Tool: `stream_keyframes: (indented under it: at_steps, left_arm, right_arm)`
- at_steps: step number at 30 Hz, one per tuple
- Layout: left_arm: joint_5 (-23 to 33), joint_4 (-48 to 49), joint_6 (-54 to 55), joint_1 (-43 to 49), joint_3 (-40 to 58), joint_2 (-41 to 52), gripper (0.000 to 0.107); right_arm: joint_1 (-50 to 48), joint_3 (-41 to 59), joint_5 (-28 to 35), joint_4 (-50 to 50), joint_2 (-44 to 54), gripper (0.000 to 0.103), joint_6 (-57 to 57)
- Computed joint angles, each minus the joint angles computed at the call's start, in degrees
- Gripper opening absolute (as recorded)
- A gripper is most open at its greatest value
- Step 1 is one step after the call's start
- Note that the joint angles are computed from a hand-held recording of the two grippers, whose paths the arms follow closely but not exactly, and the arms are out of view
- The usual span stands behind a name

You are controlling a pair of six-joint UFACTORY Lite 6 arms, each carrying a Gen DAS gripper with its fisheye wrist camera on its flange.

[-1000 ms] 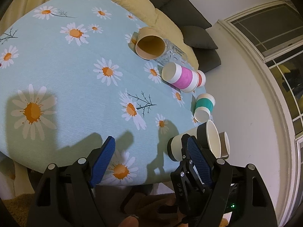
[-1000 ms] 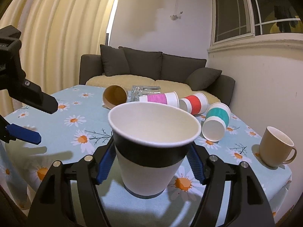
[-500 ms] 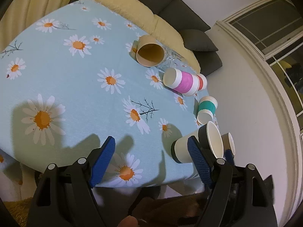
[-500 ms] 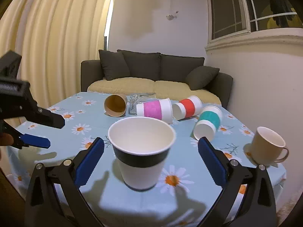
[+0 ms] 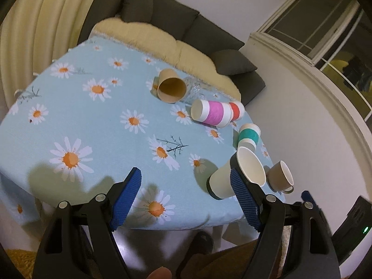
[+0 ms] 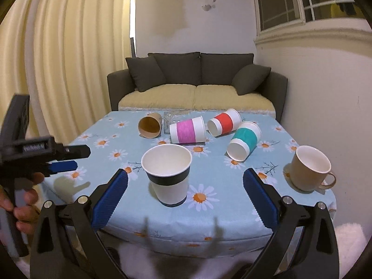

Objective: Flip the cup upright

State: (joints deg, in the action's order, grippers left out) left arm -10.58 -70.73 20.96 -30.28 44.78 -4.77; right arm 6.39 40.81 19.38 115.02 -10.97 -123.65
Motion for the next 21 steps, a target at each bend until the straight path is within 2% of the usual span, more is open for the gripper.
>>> stream_keyframes:
  at_steps: [4,8,14,17,21]
  left_arm:
    - [-5.5,-14.3,15.9,-5.5,1.3,-0.4,0.077]
    - [-14.4,-23.1,29.4,-13.2,4.7,0.7,0.083]
    - [-23.7,-26.3,41.8,-22.0,9.2,1.8,0.083]
    - [-25.8,-28.6,46.5,-24.0,10.9,2.4,0.095]
    - [-28.2,-29.7,49.8,-26.2,11.6,2.6,0.097]
  right_arm:
    - [-5.5,2.4,4.6,-16.5,-2.1,0.098,13.2]
    - [-12.6,7.2,14.8,-26.8,-2.4,0.098,18.4]
    - [-20.7,13.2,25.7,-30.9,-0.7,0.098,15.4]
    - [-23.4,15.5,31.0,-32.2,2.8,0.098,13.1]
    - [-24.5,18.0,34.0,-34.3,7.9,0.098,11.8]
